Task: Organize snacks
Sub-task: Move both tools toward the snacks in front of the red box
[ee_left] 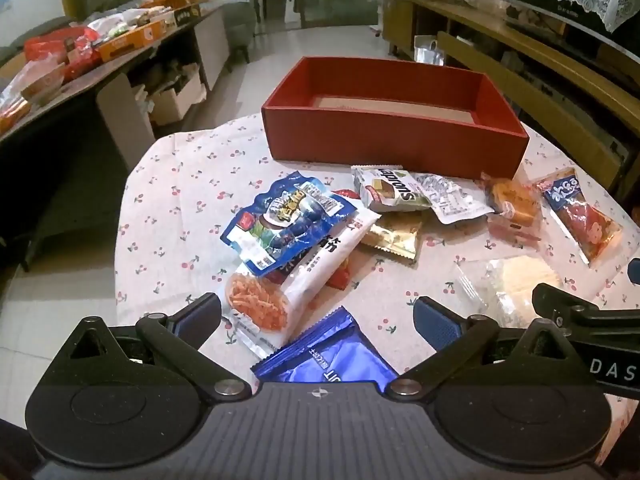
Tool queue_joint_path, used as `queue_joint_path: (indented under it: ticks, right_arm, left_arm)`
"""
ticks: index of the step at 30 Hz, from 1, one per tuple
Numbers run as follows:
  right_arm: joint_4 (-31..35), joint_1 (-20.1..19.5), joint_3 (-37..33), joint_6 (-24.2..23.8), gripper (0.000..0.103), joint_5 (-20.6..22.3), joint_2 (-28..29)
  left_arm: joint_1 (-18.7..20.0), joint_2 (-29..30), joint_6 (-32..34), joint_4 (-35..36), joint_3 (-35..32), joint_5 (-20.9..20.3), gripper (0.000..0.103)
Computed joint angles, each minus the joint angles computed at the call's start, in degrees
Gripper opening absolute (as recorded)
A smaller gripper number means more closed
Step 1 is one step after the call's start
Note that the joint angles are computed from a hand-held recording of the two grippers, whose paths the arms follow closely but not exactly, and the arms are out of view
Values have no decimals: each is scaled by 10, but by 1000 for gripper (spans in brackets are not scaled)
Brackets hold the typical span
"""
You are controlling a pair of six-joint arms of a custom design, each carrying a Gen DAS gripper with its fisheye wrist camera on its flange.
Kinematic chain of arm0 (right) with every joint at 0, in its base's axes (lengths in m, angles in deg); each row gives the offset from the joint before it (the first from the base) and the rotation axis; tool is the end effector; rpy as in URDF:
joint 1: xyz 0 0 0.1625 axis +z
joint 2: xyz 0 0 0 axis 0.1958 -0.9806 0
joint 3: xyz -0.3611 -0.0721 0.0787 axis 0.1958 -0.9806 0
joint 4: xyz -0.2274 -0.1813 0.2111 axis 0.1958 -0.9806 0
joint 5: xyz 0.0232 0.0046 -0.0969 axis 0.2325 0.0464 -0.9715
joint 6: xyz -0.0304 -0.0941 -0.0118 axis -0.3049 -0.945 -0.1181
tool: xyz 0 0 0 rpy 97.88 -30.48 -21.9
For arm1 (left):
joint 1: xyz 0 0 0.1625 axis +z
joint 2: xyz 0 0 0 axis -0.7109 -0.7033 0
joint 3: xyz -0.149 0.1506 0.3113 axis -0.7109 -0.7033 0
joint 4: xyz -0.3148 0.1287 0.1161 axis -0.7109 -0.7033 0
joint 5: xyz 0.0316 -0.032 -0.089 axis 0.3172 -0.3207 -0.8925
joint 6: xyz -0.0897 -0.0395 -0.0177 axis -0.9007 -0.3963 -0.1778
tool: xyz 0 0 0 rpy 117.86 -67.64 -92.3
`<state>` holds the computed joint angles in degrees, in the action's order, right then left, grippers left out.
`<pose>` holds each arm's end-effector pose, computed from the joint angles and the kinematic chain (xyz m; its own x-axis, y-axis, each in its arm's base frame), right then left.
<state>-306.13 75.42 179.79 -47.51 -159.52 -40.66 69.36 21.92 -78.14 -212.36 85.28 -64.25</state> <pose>0.0534 -0.2876 0.1880 -0.6579 0.3217 0.6809 -0.3314 0.6883 -0.6453 -0.2946 -0.3597 -0.0452 -0.5954 0.3370 -0.7293 0.6797 0.6953 -0.2335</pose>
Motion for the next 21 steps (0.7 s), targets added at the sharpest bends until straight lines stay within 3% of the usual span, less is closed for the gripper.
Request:
queue_joint_path:
  ticks: [21]
  right_arm:
    - [29, -4, 0, 8, 103, 0, -8]
  left_arm:
    - [1, -4, -13, 34, -6, -4, 102]
